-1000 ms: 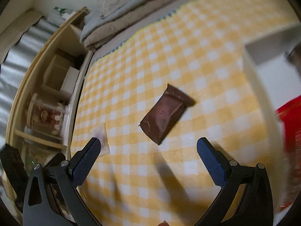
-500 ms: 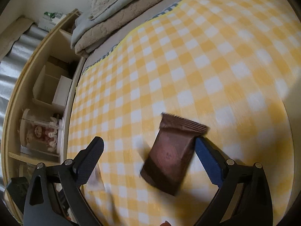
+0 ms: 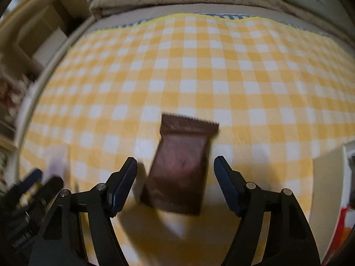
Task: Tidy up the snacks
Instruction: 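Grasp the clear purple ring packet with the left tool while the right tool grasps the brown chocolate packet, then lift both packets and carry them over the white tray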
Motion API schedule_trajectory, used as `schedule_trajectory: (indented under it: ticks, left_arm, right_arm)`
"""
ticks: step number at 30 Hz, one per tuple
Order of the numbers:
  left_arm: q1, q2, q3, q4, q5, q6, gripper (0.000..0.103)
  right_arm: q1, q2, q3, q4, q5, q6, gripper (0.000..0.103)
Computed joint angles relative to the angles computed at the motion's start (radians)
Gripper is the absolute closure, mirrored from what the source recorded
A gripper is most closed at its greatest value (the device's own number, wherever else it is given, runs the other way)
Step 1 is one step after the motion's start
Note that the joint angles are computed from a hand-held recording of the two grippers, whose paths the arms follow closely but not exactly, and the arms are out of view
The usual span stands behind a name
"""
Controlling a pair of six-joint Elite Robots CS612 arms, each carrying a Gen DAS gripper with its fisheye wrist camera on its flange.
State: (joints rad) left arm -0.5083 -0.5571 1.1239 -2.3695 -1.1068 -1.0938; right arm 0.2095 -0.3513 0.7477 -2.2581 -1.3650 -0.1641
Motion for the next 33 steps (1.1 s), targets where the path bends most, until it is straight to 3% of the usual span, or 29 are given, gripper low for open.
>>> schedule_trajectory:
  ticks: [3,8,11,13,23,33]
  left_arm:
    - [-0.003,0.014,-0.031,0.048,0.012,-0.002,0.022]
    - [-0.006,0.037,-0.084,0.136,0.019,-0.023,0.028]
    - [-0.005,0.048,-0.112,0.186,0.013,-0.029,0.038]
    - [-0.006,0.054,-0.129,0.219,0.021,-0.037,0.053]
    - [-0.023,0.012,-0.075,0.136,0.056,-0.028,0.057]
    - [-0.069,-0.072,-0.006,0.098,0.134,-0.054,0.058]
  right_arm:
    - [0.008,-0.018,0.037,-0.02,-0.04,-0.036,0.031]
    - [-0.004,-0.039,0.076,-0.027,-0.033,-0.065,0.052]
    - [-0.01,-0.051,0.093,-0.025,-0.022,-0.096,0.057]
    - [-0.014,-0.052,0.094,-0.022,-0.013,-0.112,0.06]
    - [-0.045,-0.122,0.204,-0.084,0.043,-0.159,0.065]
    - [-0.062,-0.214,0.295,-0.184,0.083,-0.197,0.065]
